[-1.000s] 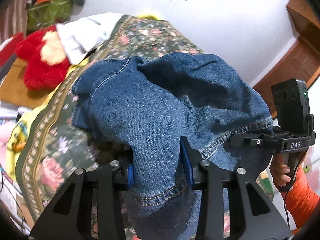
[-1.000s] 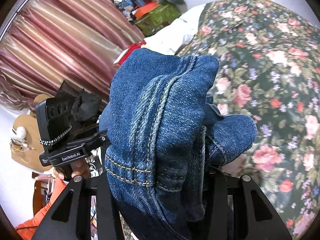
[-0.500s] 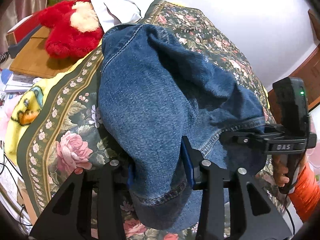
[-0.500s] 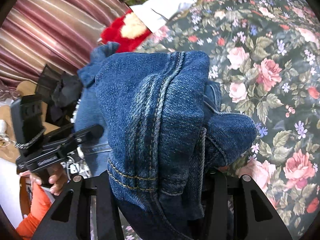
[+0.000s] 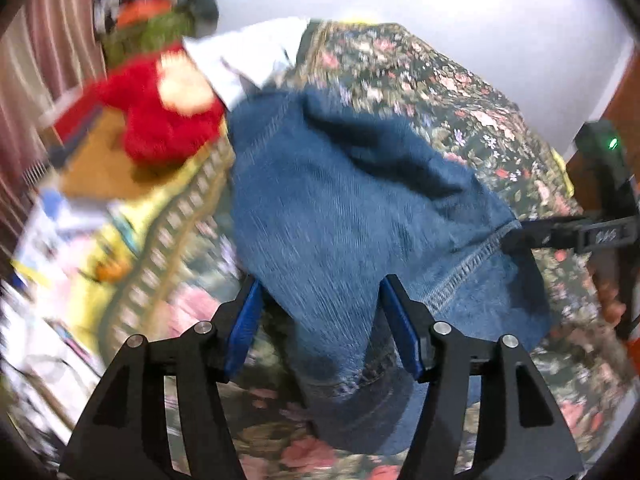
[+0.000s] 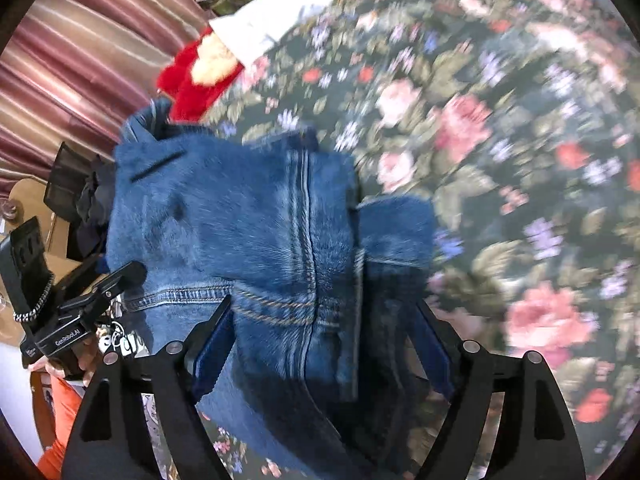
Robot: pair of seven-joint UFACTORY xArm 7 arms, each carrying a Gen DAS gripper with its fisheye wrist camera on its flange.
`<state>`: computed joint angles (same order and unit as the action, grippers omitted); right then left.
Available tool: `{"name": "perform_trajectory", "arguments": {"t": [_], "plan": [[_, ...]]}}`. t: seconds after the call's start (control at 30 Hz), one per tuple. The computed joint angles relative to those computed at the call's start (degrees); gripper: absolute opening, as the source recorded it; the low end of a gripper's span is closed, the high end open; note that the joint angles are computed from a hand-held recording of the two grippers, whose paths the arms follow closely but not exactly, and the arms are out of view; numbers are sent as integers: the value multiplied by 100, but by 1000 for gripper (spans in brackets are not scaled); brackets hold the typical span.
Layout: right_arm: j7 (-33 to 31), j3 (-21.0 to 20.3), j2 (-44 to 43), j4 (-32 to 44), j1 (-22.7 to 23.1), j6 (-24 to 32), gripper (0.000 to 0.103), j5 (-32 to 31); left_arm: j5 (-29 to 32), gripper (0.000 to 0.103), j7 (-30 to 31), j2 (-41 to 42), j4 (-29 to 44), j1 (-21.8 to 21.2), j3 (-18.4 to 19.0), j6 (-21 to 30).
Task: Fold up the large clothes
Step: 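Lift the jacket edge with both grippers and fold it over onto itself, then lower the folded jacket onto the bedspread and open both grippers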
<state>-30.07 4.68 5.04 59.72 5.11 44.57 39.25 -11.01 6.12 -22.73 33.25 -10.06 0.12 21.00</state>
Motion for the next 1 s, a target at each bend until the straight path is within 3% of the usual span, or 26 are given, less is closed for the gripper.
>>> {"name": "perform_trajectory", "arguments": {"t": [0.07, 0.13, 0.23, 0.37, 0.5, 0.63, 0.73, 0.83, 1.0], "plan": [[-82, -28, -304, -157, 0, -296, 81, -58, 167, 62, 32, -100, 110, 78, -35, -130], [-208, -68, -530, -229, 26, -526, 81, 5, -13, 63, 344, 13, 340, -122, 196, -179], [-405, -126, -588, -58, 93, -460, 81, 358, -383, 68, 876, 516, 932, -337, 419, -23], [-446, 14, -248, 313, 268, -545, 81, 596, -282, 68, 686, 1350, 1631, 122, 0, 186], [-123, 200, 241, 489, 463, -945, 81, 161, 887, 80, -578, 2167, 2105, 440, -210, 162], [594, 232, 1028, 834, 461, -984, 81, -622, 1577, 88, -1037, 2509, 2176, 488, -214, -31], [312, 469, 1316, 980, -1, -608, 81, -37, 1728, 89, -989, 2517, 2094, 491, -220, -210], [96, 481, 1145, 815, -160, -588, 81, 95, 1147, 86, -608, 2311, 2003, 520, -271, -219], [291, 275, 294, 28, 126, -1271, 81, -836, 1239, 86, -743, 1597, 1532, 454, -324, -293]]}}
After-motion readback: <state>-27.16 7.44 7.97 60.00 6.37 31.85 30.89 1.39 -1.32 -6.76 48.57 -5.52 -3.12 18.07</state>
